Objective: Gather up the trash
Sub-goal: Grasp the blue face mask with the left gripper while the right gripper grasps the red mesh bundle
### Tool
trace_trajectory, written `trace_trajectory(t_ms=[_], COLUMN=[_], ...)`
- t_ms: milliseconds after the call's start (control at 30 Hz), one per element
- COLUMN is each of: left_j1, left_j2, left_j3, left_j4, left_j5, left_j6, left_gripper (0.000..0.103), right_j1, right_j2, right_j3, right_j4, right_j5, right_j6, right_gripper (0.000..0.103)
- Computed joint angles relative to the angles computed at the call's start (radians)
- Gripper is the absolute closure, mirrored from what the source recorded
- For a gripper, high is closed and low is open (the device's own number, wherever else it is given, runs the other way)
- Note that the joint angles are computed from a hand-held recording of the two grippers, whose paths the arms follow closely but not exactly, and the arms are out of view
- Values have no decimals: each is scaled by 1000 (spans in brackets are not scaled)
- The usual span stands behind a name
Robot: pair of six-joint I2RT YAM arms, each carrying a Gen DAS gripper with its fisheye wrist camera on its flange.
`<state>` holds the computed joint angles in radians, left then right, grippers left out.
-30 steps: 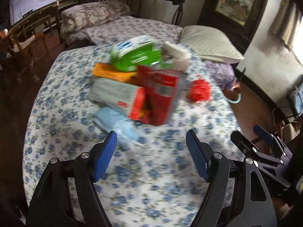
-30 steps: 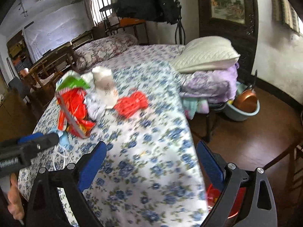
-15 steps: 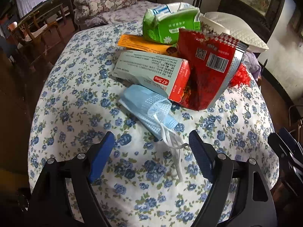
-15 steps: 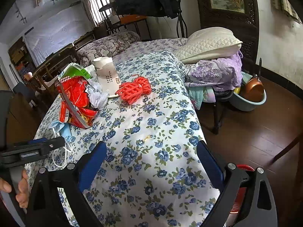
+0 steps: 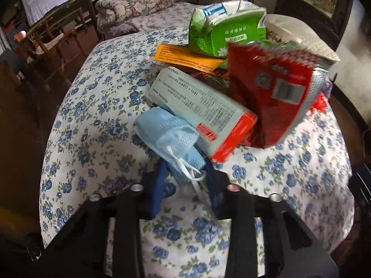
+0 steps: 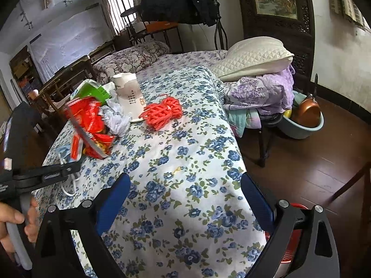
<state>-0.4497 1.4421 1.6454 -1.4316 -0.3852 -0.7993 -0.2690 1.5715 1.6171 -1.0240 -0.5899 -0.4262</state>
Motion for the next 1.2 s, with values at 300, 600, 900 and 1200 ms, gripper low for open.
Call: trace_trajectory(t_ms=[300, 600, 900, 1200], left_j1=[0, 85, 108, 56], left_j2=[-150, -214, -247, -243], left_j3=[2, -22, -55, -60], left_j4=[52, 82, 77, 71], left_j5=[41, 99, 110, 94], left_j6=[9, 70, 88, 67], left_gripper=[93, 93, 93, 93], right_j1=[127, 316, 339, 201], right_j2=[155, 382, 330, 109], right_j3=[227, 526, 434, 194], right_j4=[-61, -137, -73, -111], right_j5=[87, 281, 310, 126], right_j6=[120, 223, 189, 42], right_gripper=[9, 31, 80, 81])
